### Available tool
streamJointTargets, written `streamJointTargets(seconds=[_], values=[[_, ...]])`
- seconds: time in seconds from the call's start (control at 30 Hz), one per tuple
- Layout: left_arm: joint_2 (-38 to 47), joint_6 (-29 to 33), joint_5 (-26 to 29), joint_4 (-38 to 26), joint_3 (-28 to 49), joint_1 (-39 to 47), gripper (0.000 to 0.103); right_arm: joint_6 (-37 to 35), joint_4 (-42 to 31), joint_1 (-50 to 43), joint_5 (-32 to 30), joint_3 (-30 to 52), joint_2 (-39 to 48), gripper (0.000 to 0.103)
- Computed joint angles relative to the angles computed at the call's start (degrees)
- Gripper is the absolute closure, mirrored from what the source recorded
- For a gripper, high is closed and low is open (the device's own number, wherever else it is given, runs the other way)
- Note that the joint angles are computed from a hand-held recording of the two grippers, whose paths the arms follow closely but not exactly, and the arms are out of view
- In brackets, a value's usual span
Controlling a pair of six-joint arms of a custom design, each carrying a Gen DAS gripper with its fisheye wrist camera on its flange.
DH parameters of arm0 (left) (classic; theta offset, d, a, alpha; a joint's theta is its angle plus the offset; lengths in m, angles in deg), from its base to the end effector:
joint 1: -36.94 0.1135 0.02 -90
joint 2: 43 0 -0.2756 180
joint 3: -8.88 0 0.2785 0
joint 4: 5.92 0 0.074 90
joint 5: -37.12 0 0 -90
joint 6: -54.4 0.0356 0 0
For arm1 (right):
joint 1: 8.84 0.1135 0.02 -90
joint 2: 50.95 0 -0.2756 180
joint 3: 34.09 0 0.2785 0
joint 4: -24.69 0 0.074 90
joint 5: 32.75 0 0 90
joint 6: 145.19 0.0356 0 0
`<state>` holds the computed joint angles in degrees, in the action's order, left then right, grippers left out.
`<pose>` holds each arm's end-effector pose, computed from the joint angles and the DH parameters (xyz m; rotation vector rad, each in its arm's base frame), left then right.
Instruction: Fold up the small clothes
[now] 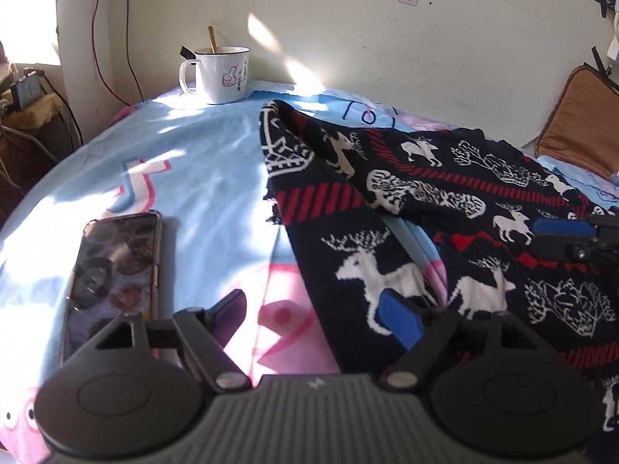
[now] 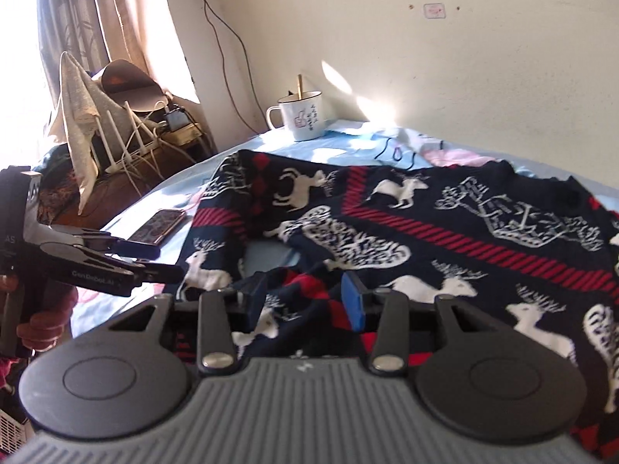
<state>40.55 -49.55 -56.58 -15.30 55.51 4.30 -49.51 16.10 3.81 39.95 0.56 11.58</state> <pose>0.2432 -0.1531 0.1409 0.3589 2.3721 -0.3092 0.2181 0.0598 0.1636 -0.3042 2.2000 0.5105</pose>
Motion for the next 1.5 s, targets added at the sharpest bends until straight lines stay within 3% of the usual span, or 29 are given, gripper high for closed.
streamJointTargets(seconds=[0.07, 0.13, 0.23, 0.37, 0.47, 0.63, 0.7, 0.83, 0.87, 0.9, 0.93, 0.97, 1.03, 1.17, 1.2, 1.27, 1.33, 1.37, 1.5], values=[[1.83, -0.74, 1.58, 1.98, 0.53, -0.52, 0.03, 2.0, 0.83, 1.94, 1.42, -0.35, 1.23, 0.057], [4.21, -0.78, 0.07, 2.21, 2.47, -1.73, 0.088, 3.52, 0.04, 3.11, 2.6, -0.56, 1.16, 0.057], [2.82, -2.86, 0.84, 1.83, 3.77, -0.23, 0.09, 3.28, -2.75, 3.37, 3.2, -0.95, -2.03, 0.057], [-8.48, -4.94, 5.07, 2.3, 2.15, 3.91, 0.089, 2.18, -3.74, 0.85, -0.5, -1.61, -7.95, 0.057], [-12.03, -5.96, 7.68, 0.58, 5.02, 3.7, 0.089, 3.84, -1.69, 0.35, -3.07, -2.02, -10.92, 0.051], [-3.5, -4.58, 2.67, -5.33, 15.9, -4.75, 0.088, 2.57, 0.28, 4.96, 1.1, -4.16, -17.76, 0.033], [1.63, -4.83, 1.44, -7.76, 20.8, -7.69, 0.088, 1.19, 0.1, 6.23, 3.36, -4.73, -19.78, 0.02], [9.19, -4.17, 2.25, -9.38, 28.39, -13.42, 0.088, -1.09, 0.94, 6.6, 10.6, -3.84, -16.22, 0.015], [10.13, -3.82, 2.52, -9.14, 29.53, -14.66, 0.088, -0.36, 1.26, 4.31, 9.48, -3.27, -13.8, 0.015], [10.9, -3.43, 2.58, -8.91, 30.49, -15.53, 0.086, 0.82, 2.07, 1.02, 5.86, -2.96, -11.65, 0.023], [11.81, -2.65, 2.07, -8.24, 31.5, -16.78, 0.085, 1.95, 2.61, -2.88, 1.21, -2.63, -9.93, 0.04], [12.44, -1.61, 1.38, -8.09, 32.32, -17.63, 0.08, 2.96, 1.51, -6.61, -2.1, -1.44, -8.04, 0.09], [12.76, -0.05, 0.12, -7.12, 32.57, -18.51, 0.047, 5.26, 1.24, -14.85, -6.61, -0.64, -6.92, 0.091], [9.05, 2.04, -2.28, -0.02, 26.59, -16.57, 0.039, 4.56, -0.58, -35.17, -14.51, 0.9, -6.32, 0.091], [8.86, 1.97, -3.21, 1.04, 25.67, -15.82, 0.033, 3.88, -1.23, -39.54, -15.78, 1.68, -5.3, 0.091], [10.73, 0.27, -6.03, -0.59, 26.8, -13.4, 0.029, 2.59, -2.99, -46.61, -18.08, 2.82, -3.59, 0.084], [14.75, -1.17, -5.77, -3.44, 29.88, -11.13, 0.029, 0.99, -5.1, -51.81, -21.84, 4.26, -0.88, 0.061], [17.6, -1.7, -4.38, -5.21, 32.07, -9.71, 0.029, 1.39, -4.62, -53.88, -23.24, 3.7, -0.8, 0.041], [28.69, -3.11, 1.24, -11.46, 41.8, -6.23, 0.029, -0.74, -5.36, -58.91, -26.0, 2.01, -3.22, 0.039]])
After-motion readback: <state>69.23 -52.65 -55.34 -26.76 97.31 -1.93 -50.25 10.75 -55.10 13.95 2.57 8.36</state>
